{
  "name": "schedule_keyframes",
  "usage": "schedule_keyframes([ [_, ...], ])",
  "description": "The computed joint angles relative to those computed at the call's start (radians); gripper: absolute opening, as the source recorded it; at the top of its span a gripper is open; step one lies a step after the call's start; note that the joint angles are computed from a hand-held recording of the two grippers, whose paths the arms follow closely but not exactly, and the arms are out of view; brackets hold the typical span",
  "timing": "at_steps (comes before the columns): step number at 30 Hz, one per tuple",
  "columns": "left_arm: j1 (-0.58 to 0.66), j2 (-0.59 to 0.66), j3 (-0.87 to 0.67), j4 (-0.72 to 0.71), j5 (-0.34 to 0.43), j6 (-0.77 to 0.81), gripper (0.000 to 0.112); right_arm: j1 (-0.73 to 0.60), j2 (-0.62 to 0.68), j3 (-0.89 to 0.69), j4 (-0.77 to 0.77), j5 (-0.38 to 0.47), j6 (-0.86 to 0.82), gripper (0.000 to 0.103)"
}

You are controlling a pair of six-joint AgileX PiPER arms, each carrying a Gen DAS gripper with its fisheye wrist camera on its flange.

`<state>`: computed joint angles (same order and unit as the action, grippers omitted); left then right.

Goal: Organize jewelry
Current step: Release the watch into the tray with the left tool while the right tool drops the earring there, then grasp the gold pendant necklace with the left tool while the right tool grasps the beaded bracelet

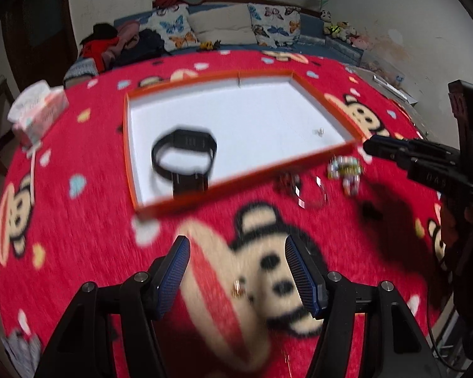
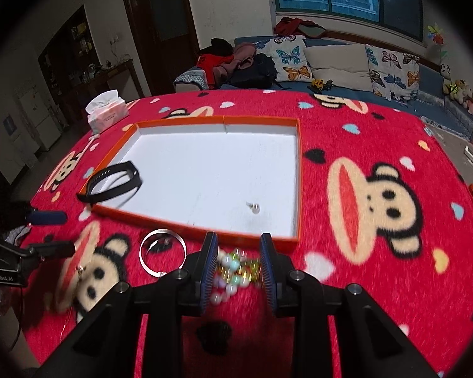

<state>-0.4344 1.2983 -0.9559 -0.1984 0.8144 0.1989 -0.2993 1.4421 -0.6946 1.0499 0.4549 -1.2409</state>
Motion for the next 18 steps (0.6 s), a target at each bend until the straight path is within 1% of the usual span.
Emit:
schedule_keyframes([
  [6,-0.008,-0.064,0.134,0.0,-0.052,0.009,0.065,-0.028,-0.024,0.065,0.069,0.008,-0.084,0.03],
  [9,-0.008,-0.072,0.162,-0.01,-0.079,0.026,0.059,-0.038,-0.02,0.075,0.087,0.015,-0.103,0.03],
  [13,-0.001,-0.06,0.169,-0.032,-0.088,0.059,0.044,-0.047,-0.015,0.087,0.112,0.019,-0.13,0.03],
  [18,-0.014,-0.049,0.17,-0.012,-0.098,0.047,0.04,-0.053,-0.007,0.095,0.136,0.019,-0.155,0.03],
])
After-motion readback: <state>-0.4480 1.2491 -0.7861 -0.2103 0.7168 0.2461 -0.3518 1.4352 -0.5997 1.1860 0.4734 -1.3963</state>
